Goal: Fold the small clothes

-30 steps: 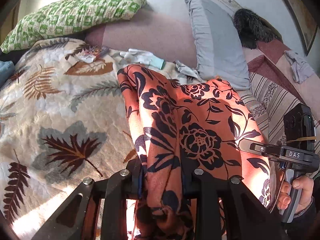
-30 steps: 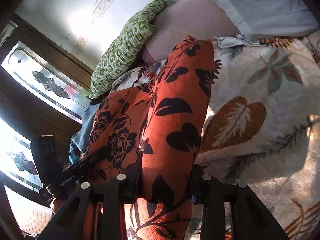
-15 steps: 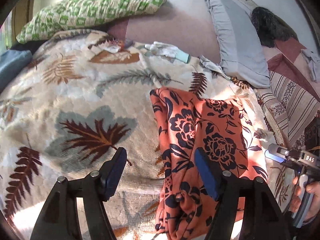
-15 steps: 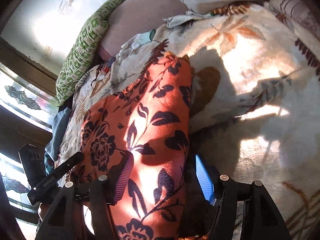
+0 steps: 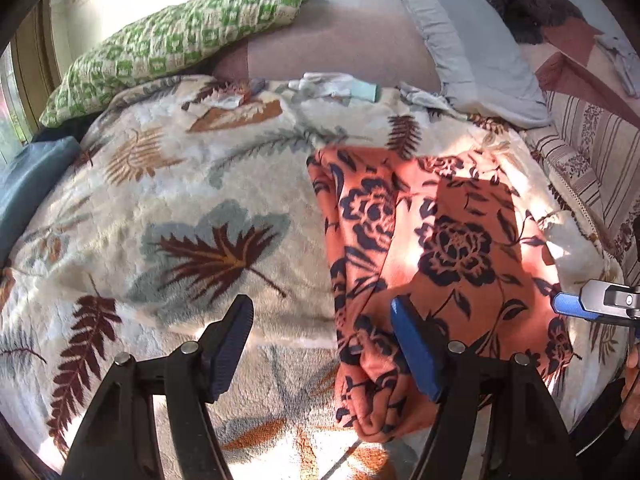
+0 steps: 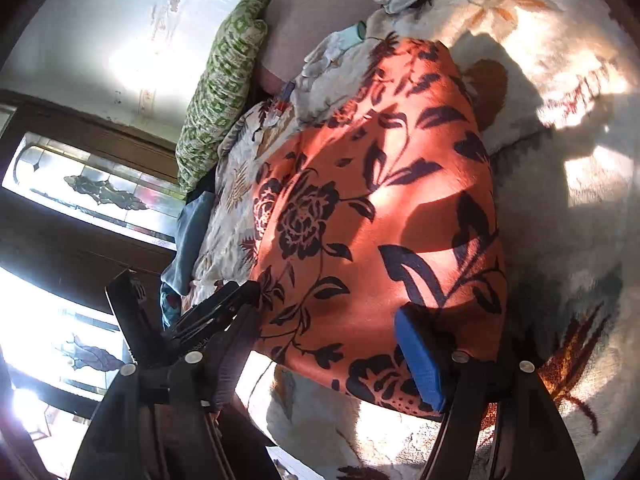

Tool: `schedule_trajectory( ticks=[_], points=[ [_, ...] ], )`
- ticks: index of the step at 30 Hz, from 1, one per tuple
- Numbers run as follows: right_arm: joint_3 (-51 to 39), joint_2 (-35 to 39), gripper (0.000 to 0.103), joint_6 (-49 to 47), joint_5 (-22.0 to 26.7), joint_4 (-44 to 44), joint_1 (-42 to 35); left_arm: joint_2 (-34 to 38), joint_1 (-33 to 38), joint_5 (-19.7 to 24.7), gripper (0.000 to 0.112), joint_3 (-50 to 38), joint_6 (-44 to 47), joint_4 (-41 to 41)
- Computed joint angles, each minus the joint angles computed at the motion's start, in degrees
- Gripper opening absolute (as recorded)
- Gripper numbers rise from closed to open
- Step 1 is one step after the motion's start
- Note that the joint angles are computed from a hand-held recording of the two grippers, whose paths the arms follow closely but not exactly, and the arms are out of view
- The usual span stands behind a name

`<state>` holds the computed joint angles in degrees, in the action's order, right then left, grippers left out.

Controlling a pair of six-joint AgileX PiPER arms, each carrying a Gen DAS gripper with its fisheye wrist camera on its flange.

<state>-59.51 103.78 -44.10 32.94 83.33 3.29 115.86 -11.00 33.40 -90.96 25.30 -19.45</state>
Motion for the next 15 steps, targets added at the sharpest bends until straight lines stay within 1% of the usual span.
schedule_trajectory(
  ticks=[1,2,4,6,9,11,12,13,15],
  points=[
    [-1.35,-0.6,0.074,2.4,-0.68,-3.35,0.15,0.14,0.16,0.5,0.073,-1.24,1.71,-2.17],
    [-2.54,-0.9,0.074,3.74,-0.51,-5.19,-0.31,0.86,-0.13,1.31,0.073,-3.2,1.36,-2.04],
    [-4.84,-0.4,0.074,4.54,0.78,-5.99,-1.78,4.17,-1.63,3.49,0.073,-9.32,-3.07,2.81],
    [-8.43,1.34,0.074,7.5,1.81,-8.93,-3.17,8.0,-2.64,5.93,0.073,-15.48,-6.71,6.3],
    [-12.47,4.28,0.074,6.84,4.96,-7.65,-5.51,13.25,-3.83,8.82,0.073,-23.0,-11.68,11.53],
    [-14.67,6.65,0.074,3.9,6.83,-4.49,-6.62,17.71,-4.53,12.42,0.073,-28.93,-14.96,15.79],
    [-15.68,8.12,0.074,2.79,7.42,-3.17,-7.13,19.39,-4.38,13.77,0.073,-30.73,-15.1,15.7],
    [-16.85,9.84,0.074,3.15,7.37,-3.12,-7.45,20.51,-4.24,14.17,0.074,-31.63,-15.24,15.64],
    [-19.85,14.27,0.074,7.08,7.4,-5.85,-8.02,21.18,-4.09,13.44,0.075,-31.32,-14.91,15.17]
  ],
)
